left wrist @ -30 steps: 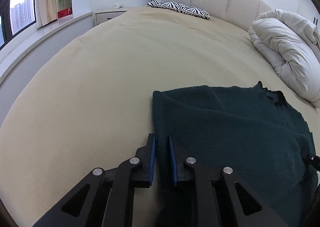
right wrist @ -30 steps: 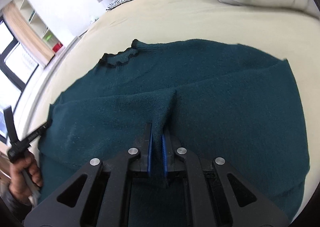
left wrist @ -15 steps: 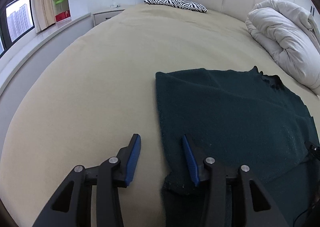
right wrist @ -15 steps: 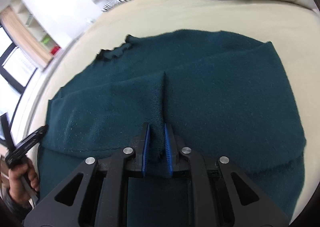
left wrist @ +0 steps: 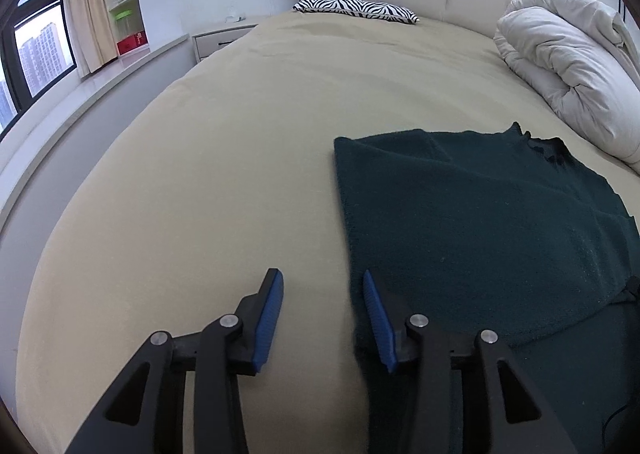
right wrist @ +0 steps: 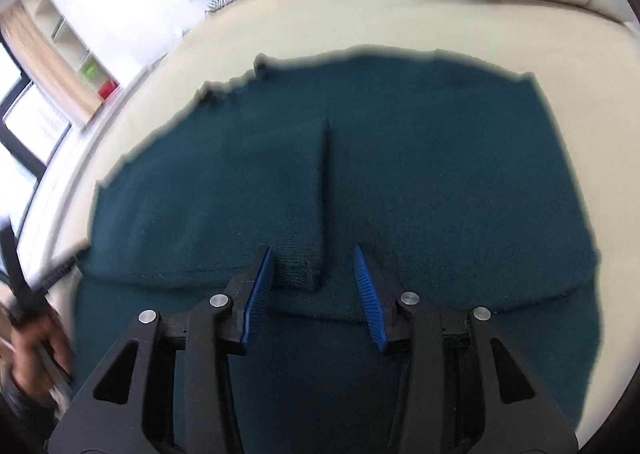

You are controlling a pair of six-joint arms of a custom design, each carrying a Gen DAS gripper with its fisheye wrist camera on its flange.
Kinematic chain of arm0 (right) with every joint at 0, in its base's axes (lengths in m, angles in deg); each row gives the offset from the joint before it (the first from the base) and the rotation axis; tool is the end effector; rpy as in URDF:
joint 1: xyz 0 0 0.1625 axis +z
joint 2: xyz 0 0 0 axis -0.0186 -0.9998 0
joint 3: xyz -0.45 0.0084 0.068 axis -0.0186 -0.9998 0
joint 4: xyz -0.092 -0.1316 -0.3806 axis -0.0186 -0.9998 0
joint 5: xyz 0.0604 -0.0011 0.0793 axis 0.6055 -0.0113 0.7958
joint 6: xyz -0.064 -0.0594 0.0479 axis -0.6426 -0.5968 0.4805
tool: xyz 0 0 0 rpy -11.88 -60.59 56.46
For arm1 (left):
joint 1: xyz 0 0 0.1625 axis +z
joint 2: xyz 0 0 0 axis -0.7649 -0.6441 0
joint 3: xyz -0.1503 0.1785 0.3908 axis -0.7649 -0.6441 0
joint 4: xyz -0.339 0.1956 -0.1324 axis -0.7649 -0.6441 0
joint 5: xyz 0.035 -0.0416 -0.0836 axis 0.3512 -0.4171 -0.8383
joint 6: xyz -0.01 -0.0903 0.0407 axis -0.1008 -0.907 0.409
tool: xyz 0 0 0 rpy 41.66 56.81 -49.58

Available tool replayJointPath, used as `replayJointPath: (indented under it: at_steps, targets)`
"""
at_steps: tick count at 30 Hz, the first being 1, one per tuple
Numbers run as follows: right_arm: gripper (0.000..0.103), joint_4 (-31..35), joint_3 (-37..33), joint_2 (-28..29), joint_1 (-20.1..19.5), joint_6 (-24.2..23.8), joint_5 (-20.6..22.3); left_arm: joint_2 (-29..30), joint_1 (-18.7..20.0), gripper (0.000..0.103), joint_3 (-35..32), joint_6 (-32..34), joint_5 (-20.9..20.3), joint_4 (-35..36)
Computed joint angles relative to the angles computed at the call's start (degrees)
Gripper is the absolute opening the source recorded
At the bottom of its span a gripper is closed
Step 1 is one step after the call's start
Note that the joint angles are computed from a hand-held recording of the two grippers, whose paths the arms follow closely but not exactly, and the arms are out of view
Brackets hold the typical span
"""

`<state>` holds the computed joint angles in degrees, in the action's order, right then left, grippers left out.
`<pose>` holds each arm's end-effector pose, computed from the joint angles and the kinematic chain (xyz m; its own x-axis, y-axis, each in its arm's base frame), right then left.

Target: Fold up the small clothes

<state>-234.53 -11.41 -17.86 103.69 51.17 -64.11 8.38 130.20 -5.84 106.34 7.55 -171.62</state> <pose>0.2619 -0.7643 0.0523 -0.8914 -0.0770 0.4467 -0.3039 0.8328 -0.4627 0.0764 -0.7900 0.3930 -0.6748 -0.2116 -0.7070 0.3227 0.7769 -0.5406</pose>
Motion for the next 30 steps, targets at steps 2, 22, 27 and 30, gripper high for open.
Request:
replayJointPath:
  at_steps: [2,22,27,30]
  targets:
    - [0.039,-0.7,2.7,-2.0,0.8,3.0,-2.6,-1.3,0.0,0.029,1.2,-1.7,1.5,0.4]
    - [0.068,-23.9,53.2,-33.4,3.5,10.1,-0.2,-38.0,-0.9,0.069,43.7,-24.2,-24.5,10.7]
    - [0.068,-21.7,58.0,-38.0,0.8,15.2,2.9,-40.1,0.6,0.068,43.6,-26.0,-31.9,14.2]
    - [0.068,-19.8,59.8,-40.0,-0.9,19.0,4.5,-40.2,1.8,0.067,42.6,-27.1,-35.7,15.9]
